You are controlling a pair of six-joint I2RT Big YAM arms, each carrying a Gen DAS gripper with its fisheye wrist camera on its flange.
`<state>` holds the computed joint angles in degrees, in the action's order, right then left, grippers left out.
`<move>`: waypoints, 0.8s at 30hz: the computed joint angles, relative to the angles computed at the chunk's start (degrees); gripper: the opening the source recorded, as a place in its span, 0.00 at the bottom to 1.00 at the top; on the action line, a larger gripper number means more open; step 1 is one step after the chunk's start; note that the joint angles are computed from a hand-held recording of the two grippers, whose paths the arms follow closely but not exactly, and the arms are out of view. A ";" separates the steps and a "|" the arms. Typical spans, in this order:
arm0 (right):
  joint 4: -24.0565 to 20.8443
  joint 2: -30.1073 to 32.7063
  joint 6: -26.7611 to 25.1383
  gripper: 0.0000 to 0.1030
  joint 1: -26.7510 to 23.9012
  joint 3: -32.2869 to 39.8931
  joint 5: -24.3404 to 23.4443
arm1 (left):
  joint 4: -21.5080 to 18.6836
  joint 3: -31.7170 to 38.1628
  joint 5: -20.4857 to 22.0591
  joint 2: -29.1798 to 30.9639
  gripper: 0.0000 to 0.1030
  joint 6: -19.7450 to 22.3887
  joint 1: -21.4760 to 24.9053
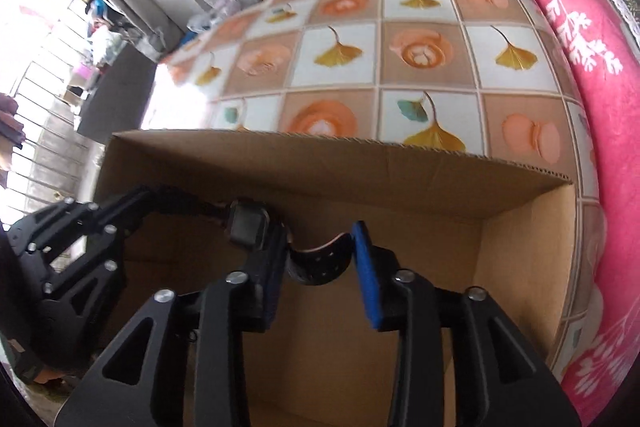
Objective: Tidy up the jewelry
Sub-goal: 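Lower the watch into the box and open the left gripper, then withdraw the left gripper out of the box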
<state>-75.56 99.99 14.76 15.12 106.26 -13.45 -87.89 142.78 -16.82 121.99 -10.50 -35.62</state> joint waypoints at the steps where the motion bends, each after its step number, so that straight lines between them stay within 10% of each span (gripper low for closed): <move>1: -0.39 -0.04 0.00 0.38 -0.08 -0.02 0.27 | -0.24 0.02 0.33 0.02 0.04 -0.20 -0.01; 15: 2.60 -7.19 -0.38 0.43 -2.21 -3.29 -0.35 | 12.38 -15.24 2.84 -13.87 0.62 -1.02 0.09; 24: 16.88 -28.81 1.32 0.70 -6.36 -24.07 -0.30 | 29.82 -46.13 15.44 -35.08 0.82 -16.06 3.33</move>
